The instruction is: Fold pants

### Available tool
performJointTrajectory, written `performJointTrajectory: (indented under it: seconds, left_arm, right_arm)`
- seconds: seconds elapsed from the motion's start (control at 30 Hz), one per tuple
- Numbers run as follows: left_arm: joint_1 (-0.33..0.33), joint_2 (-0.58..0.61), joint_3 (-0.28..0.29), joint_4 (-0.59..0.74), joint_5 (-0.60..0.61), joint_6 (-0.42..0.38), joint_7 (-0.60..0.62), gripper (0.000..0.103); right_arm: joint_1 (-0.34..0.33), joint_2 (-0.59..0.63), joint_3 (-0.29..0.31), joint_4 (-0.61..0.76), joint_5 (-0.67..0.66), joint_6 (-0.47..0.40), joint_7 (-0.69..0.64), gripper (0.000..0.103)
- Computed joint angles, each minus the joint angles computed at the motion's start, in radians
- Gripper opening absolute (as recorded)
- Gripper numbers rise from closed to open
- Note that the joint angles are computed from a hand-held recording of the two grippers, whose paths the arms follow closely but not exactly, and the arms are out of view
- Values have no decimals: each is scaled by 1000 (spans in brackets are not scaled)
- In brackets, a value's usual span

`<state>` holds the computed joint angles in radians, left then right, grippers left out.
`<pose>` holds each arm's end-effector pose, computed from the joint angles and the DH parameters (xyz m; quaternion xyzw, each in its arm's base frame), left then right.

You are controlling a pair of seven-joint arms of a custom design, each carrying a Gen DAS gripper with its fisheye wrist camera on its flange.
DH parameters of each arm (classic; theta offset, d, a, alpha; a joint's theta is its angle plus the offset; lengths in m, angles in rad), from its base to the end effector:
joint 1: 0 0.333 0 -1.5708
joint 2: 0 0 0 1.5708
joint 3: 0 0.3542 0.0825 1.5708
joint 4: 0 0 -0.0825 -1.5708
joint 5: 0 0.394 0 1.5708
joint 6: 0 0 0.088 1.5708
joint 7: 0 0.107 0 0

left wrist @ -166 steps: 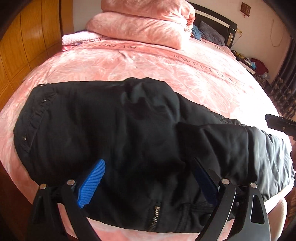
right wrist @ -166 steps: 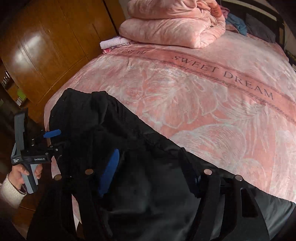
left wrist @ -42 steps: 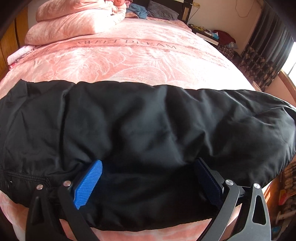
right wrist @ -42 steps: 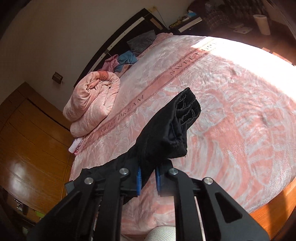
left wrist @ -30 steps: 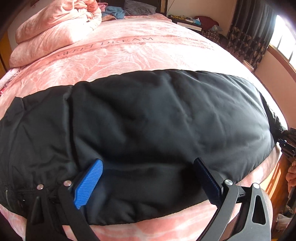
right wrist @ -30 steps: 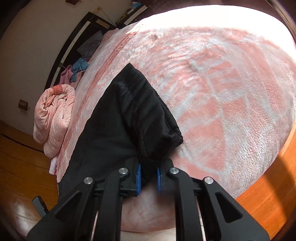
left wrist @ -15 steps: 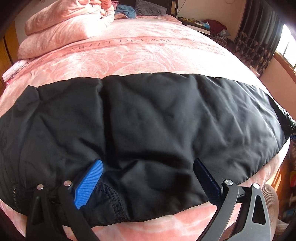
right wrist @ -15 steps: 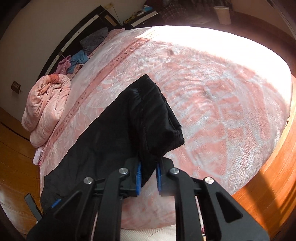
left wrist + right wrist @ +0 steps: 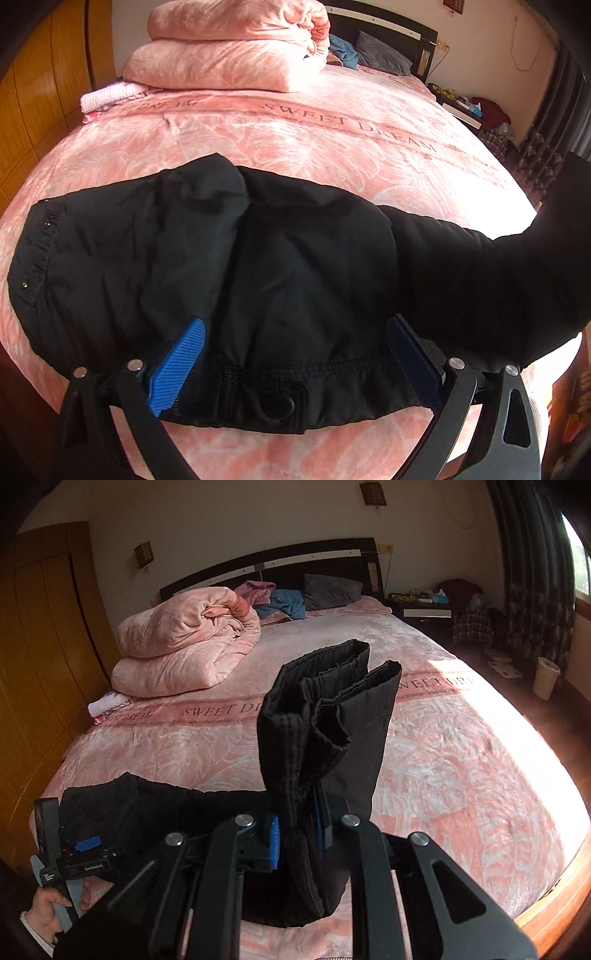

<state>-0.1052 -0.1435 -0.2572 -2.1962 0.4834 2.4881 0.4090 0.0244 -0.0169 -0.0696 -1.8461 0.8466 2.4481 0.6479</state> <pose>0.5059 -0.2001 0.5227 -0.8167 0.5012 -0.1997 0.2050 0.6117 -0.0275 0.6317 -0.7415 0.5028 -0.1621 0.4136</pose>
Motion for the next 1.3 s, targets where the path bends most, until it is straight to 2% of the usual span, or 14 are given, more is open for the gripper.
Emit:
performJointTrajectory:
  seconds: [0.2,0.53,0.77,0.87,0.9,0.93,1.0,1.1,1.23,1.3]
  left_arm:
    - [37,-72,14,-69,-18,11,-15,99]
    - [115,-170,1,-175,-85,40,-12,99]
    - [152,-192,-8,-216,-138,77,9,99]
    - [160,-191,-11,-220,-153,89,20,99]
    - [161,-189,-11,-219,-161,90,25,99]
    - [160,-186,-9,-217,-171,88,33,99]
    - [150,-171,-1,-198,-201,50,68,99]
    - [137,-153,8,-175,-216,9,131,99]
    - [132,-132,-6,-136,-159,-85,176,99]
    - [123,-131,-1,-136,-147,-102,192,99]
  right_arm:
    - [83,-41,51,-58,-81,31,-42,13]
    - [212,-56,108,-191,-318,62,23,13]
    - [251,-38,108,-246,-373,43,78,16]
    - [240,-15,95,-207,-306,-63,63,38]
    - [232,-10,90,-188,-265,-121,50,55]
    - [223,-10,86,-175,-221,-166,43,63]
    - [204,-14,77,-151,-156,-257,40,67]
    - [183,-30,68,-136,-81,-315,59,67]
    - [198,-64,92,-170,-164,-205,63,67]
    - [214,-65,98,-180,-199,-185,59,66]
